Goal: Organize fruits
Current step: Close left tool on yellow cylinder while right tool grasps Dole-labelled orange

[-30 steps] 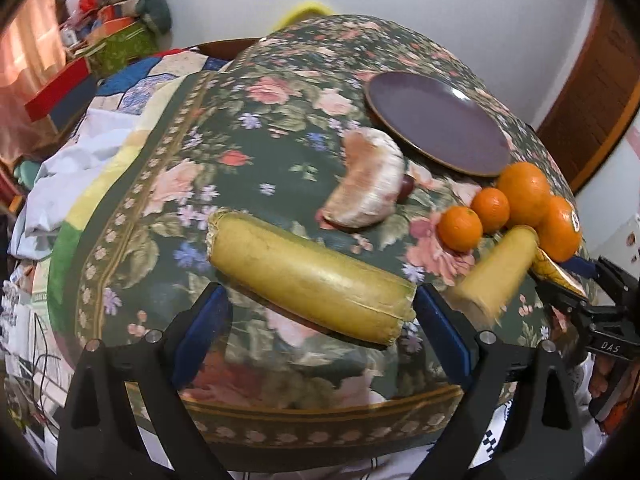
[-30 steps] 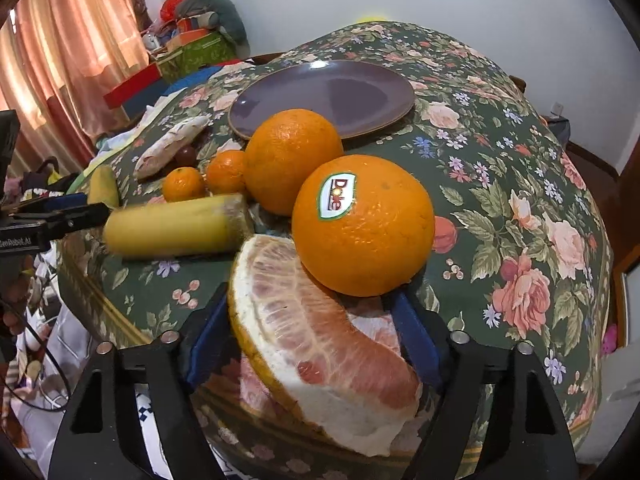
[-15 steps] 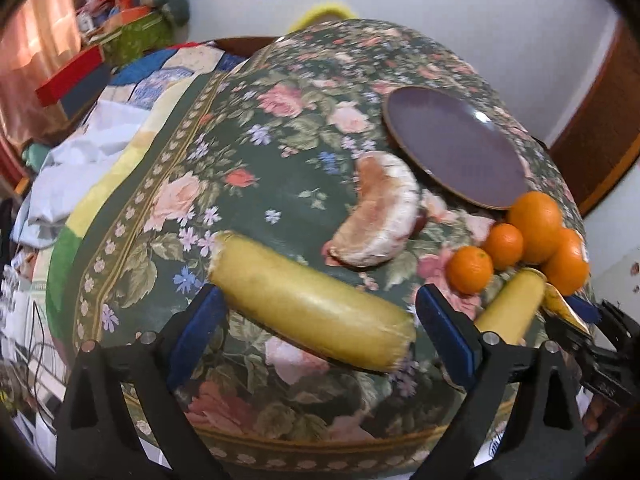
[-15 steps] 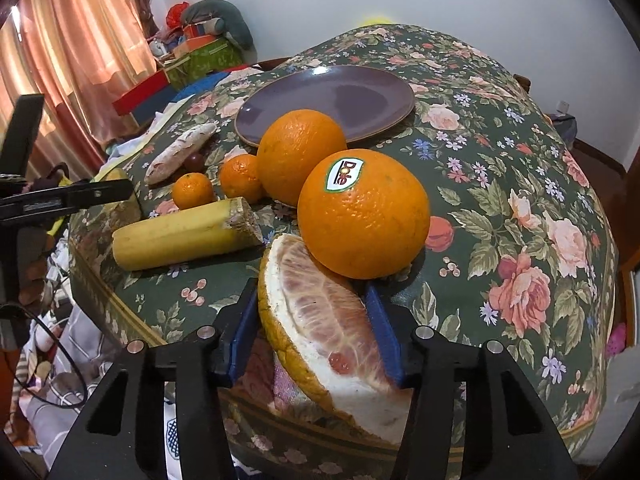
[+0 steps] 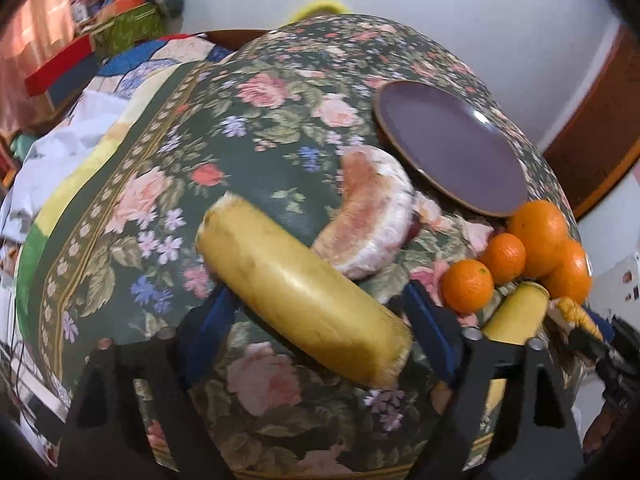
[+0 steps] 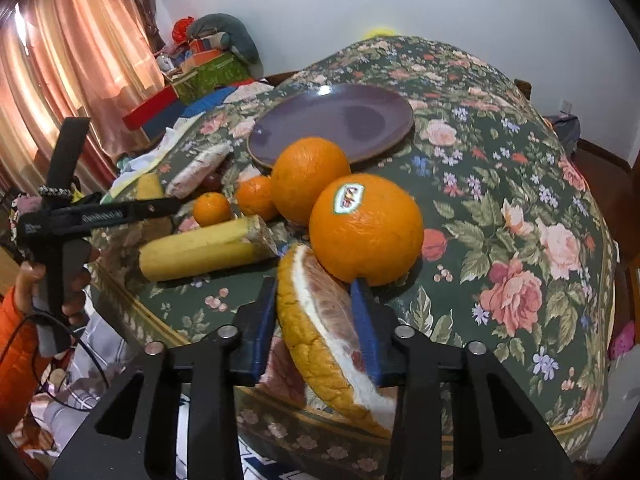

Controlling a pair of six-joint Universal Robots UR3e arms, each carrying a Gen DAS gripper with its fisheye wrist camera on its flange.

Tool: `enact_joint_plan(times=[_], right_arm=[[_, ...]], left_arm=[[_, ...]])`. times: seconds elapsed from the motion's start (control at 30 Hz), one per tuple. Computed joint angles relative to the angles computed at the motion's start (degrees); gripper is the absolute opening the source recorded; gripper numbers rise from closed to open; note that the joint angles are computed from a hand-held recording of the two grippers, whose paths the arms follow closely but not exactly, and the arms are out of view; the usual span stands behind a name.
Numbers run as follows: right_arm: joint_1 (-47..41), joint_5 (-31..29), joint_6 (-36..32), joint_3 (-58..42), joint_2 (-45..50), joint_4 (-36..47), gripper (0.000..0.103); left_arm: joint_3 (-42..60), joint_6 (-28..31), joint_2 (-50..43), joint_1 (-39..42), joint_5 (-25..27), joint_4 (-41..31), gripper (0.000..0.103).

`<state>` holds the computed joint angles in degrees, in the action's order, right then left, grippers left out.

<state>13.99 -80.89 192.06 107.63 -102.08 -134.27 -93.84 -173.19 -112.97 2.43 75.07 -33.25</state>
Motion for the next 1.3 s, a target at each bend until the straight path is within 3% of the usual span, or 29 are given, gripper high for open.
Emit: enact_joint_plan(times=[0.17, 0.33, 0.43, 0.57, 0.73, 0.9, 1.07, 1.3], right_arm=[[0.1, 0.5, 0.0, -0.3, -0.2, -0.3, 0.025], [-0.8, 1.8, -0.7, 0.0, -0.3, 0.0, 0.025], [-0.8, 1.8, -1.4, -0.5, 0.0, 1.0, 0.026], [-1.2, 2.6, -2.0, -0.1, 0.2, 2.3, 0.039], [-2.2, 4.0, -1.3, -0.3, -0.6, 4.1, 0.044], [-3.5, 3.0, 0.6, -0.7, -2.0, 2.3, 0.063], [-4.2, -0.6, 2.1, -1.9, 0.1, 1.4, 0.064], [-4.9, 0.9, 2.7, -2.2, 4.4, -1.5, 0.066]], left_arm=[[-0.1, 3.2, 0.7, -0.6, -1.9, -1.7, 0.060], [-1.6, 6.1, 2.2, -1.3, -2.6, -2.1, 0.050], [-3.6, 7.2, 4.2, -0.8, -3.9, -2.2, 0.048], [-7.3, 8.1, 7.8, 0.1, -4.8, -0.5, 0.047], [-9.2, 10.3, 11.1, 0.2, -5.3, 0.8, 0.046], [-6.8, 12.5, 8.2, -2.1, -2.1, 0.1, 0.046], [-3.0, 11.5, 4.6, -2.5, -2.1, -3.5, 0.046], [3.7, 10.0, -0.7, -4.0, -0.6, -4.9, 0.046]])
